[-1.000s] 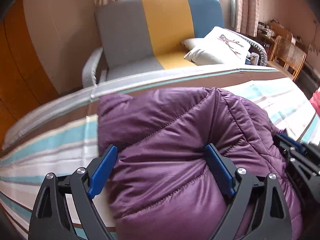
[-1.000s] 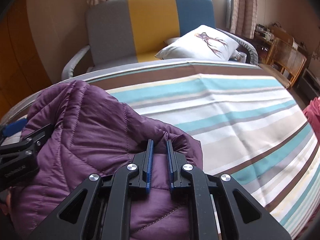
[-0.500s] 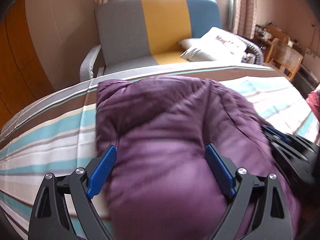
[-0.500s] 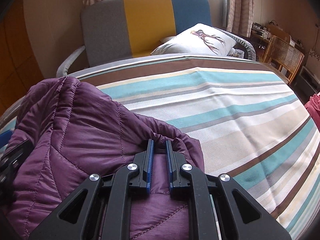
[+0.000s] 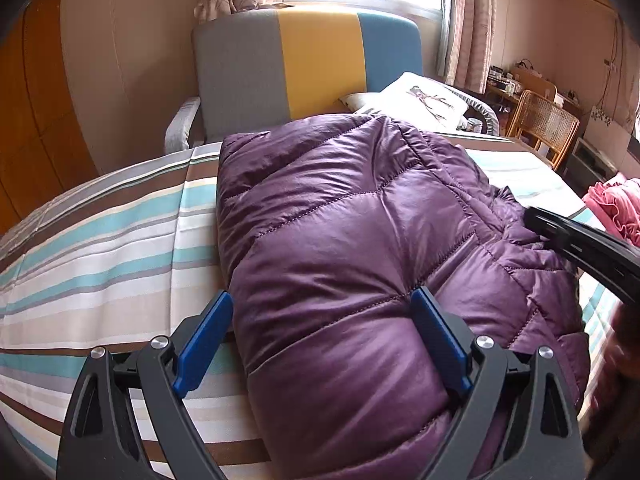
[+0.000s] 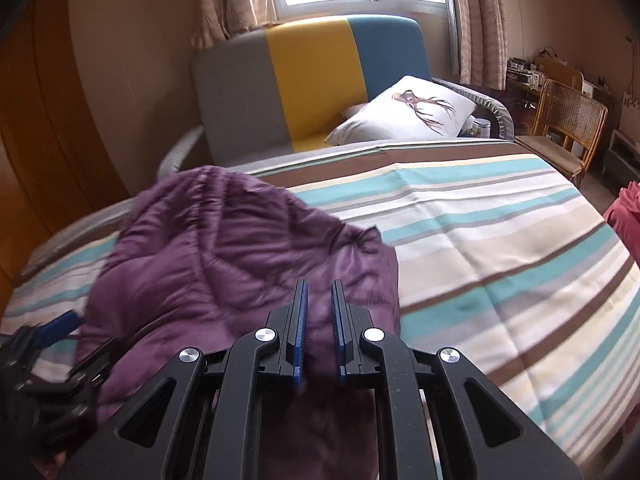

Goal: Fold large clothes
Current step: 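Press the purple jacket bundle down with the left tool while the right tool holds its edge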

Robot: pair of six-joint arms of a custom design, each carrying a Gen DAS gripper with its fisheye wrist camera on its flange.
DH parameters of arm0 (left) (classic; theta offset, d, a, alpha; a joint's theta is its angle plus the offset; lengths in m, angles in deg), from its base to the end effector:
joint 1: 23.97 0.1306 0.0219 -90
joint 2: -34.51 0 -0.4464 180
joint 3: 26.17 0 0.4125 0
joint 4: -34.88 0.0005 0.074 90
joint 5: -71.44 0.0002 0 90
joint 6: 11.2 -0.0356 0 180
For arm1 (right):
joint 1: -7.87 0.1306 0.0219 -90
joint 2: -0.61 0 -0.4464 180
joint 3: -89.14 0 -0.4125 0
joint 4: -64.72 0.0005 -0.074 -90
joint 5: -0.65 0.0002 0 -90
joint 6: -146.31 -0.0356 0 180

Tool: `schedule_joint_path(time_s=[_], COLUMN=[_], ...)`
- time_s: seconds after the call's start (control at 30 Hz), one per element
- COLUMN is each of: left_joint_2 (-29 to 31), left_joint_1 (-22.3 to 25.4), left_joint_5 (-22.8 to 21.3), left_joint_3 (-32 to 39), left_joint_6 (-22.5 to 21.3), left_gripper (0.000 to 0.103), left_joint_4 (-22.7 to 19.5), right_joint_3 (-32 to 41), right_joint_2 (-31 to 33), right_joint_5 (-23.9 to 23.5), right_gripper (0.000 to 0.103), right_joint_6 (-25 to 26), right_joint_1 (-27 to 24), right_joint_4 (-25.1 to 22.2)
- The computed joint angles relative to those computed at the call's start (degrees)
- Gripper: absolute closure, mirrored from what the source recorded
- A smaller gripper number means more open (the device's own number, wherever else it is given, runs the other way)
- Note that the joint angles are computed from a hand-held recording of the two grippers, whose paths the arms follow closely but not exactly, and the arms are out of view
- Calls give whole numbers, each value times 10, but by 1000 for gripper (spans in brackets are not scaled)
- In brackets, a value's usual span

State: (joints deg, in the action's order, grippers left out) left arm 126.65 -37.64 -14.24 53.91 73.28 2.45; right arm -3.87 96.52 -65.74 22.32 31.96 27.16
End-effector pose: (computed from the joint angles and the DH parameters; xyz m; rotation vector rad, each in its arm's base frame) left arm 0.5045 -0.1260 0.4136 0.4283 2.3107 -0.1584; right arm 0.5069 0.2105 0.4332 0.3879 2.2647 0.0253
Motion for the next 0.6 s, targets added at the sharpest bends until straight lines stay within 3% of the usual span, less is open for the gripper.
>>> schedule_joint_path(time_s=[0.2, 0.3, 0.47, 0.6], left_joint_2=[-8, 10, 20, 14], left_joint_1=[1, 12, 6, 8], left_joint_5=[3, 38, 24, 26], left_joint_3=[-11, 5, 1, -5], left_joint_6=[4, 22, -3, -10], left_gripper=[13, 12, 12, 12], left_joint_4=[0, -25, -8, -2], right_joint_3=[-34, -37, -45, -46], right_joint_2=[-13, 3, 20, 7], right_joint_5=[-19, -27, -28, -44], right_gripper=[92, 92, 92, 91], right_joint_6=[-27, -23, -26, -18], right_joint_1=[16, 7, -2, -4], right_joint_4=[1, 7, 35, 29])
